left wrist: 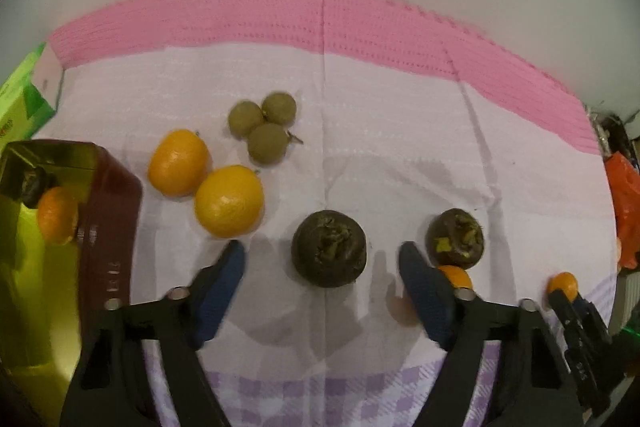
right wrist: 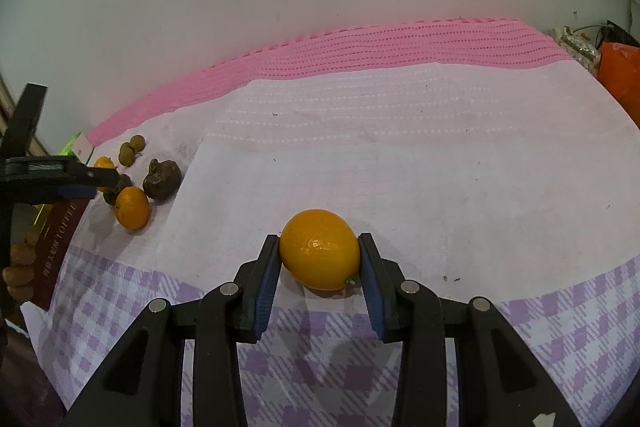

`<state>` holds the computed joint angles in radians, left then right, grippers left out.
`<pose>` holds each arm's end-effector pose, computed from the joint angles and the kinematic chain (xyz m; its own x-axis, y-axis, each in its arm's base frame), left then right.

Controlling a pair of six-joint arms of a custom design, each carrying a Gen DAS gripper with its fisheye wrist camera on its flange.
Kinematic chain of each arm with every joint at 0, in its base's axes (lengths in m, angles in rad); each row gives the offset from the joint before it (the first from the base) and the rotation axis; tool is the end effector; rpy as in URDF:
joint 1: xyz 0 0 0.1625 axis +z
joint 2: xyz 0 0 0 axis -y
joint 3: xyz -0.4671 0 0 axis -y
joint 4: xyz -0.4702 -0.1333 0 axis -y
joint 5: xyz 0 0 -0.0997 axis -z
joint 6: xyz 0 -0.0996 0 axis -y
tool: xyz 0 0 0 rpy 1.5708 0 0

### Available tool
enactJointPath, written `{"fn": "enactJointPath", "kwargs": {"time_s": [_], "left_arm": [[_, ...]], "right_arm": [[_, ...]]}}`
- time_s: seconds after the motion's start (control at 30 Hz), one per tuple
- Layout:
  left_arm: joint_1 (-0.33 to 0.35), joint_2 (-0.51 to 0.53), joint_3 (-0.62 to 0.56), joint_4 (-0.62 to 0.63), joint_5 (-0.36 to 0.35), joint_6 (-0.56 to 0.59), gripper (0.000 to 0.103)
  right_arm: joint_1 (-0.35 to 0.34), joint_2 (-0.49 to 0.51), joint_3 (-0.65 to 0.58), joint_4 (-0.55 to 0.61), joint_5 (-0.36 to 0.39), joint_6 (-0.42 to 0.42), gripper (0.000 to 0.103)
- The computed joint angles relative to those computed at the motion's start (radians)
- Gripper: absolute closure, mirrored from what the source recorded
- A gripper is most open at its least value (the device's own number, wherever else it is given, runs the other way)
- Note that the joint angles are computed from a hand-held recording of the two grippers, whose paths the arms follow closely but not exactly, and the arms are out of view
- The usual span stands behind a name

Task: Organize fruits
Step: 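Grasp another dark brown fruit with the left gripper while the right gripper holds the yellow orange, then carry the dark brown fruit into the tray and release it while the right gripper holds the yellow orange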

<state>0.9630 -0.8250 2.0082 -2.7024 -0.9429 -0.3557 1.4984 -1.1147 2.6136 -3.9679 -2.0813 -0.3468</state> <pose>-0.1795 -0.5939 -0.0154 -0.8051 0.1710 -0.5679 0.3093 0.9381 -0.1560 0.0577 -0.3748 0.1367 -0.8077 0.2067 0.5522 -0.2440 0.7354 -0.6322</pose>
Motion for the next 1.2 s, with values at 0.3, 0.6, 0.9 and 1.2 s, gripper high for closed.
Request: {"fn": "enactJointPath", "kwargs": {"time_s": [0.3, 0.6, 0.9, 1.2], "left_arm": [[-0.037, -0.059, 0.095, -0.059, -0.001, 0.012, 0.061], [-0.134, -0.312, 0.313, -0.082, 0.092, -0.069, 0.061], [-0.199, -0.473, 0.438, -0.016, 0.264, -0.139, 0.061], [-0.175, -0.559, 0.497, -0.048, 0.329, -0.122, 0.061]], "right_arm": [[0.003, 0.000, -0.002, 0.003, -0.007, 0.000, 0.067], [0.023, 0.017, -0.013, -0.003, -0.049, -0.009, 0.067], [0.058, 0.054, -0.037, -0.015, -0.129, -0.030, 0.067], [0.090, 0.093, -0.063, -0.030, -0.211, -0.060, 0.067]]}}
